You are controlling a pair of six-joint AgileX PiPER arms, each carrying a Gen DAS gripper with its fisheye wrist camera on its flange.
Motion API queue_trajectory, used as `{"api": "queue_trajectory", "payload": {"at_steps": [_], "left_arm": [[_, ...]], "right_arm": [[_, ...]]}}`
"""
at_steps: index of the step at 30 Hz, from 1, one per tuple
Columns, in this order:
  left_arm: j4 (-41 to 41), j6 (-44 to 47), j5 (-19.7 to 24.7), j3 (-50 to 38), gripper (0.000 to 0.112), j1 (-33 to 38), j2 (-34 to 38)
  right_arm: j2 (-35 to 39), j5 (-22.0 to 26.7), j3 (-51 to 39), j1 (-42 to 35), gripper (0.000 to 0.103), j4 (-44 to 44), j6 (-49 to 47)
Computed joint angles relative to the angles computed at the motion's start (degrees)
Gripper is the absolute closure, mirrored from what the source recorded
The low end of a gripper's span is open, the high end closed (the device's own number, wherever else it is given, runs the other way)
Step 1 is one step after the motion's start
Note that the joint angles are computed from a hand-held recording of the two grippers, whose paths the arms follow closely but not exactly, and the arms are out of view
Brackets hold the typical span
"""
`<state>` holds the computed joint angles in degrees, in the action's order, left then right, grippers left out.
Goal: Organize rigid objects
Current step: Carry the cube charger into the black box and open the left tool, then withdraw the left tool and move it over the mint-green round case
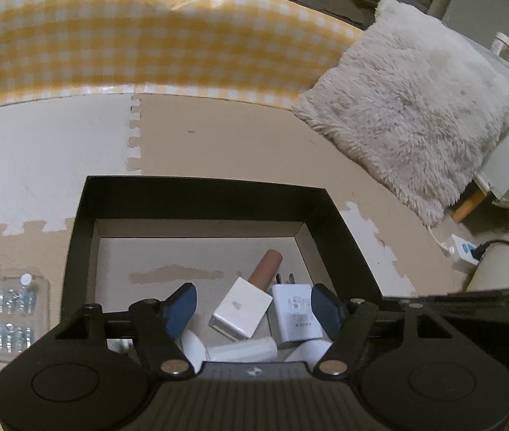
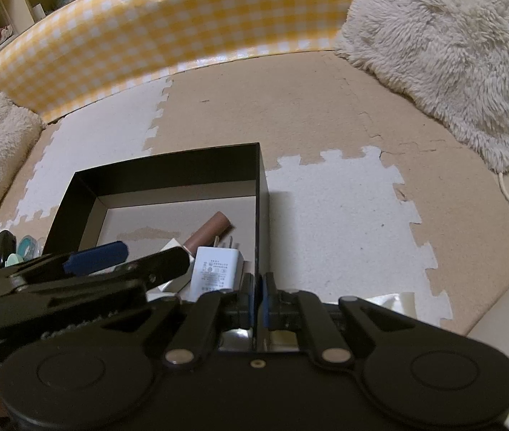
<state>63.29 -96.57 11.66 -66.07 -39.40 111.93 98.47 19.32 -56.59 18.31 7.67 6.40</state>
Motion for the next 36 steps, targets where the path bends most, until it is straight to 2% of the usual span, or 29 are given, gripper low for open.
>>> {"api": "queue_trajectory", "payload": {"at_steps": [10,16,20,26,36], "left_arm": [[-5.37,7.61,4.07,3.44,0.022,-2.73,-6.18],[-3.79,7.64,4.79,7.0,0.01,-3.57,-11.33],[-3.8,7.76,5.3,9.46,0.009,-3.32,-14.73],[5.59,-1.98,6.5,15.54,0.009,-1.95,-20.64],[11.45,-9.29,13.31,25.67,0.009,2.41,-25.42]], "right_arm": [[-0.09,-0.37,0.38,-0.5,0.098,1.97,-1.9],[-0.11,-0.43,0.41,-0.47,0.098,1.88,-1.89],[-0.16,-0.36,0.39,-0.3,0.098,1.11,-1.19],[-0.16,-0.37,0.39,-0.28,0.098,1.13,-1.17],[-0.13,-0.36,0.34,-0.15,0.098,0.88,-0.84]]}}
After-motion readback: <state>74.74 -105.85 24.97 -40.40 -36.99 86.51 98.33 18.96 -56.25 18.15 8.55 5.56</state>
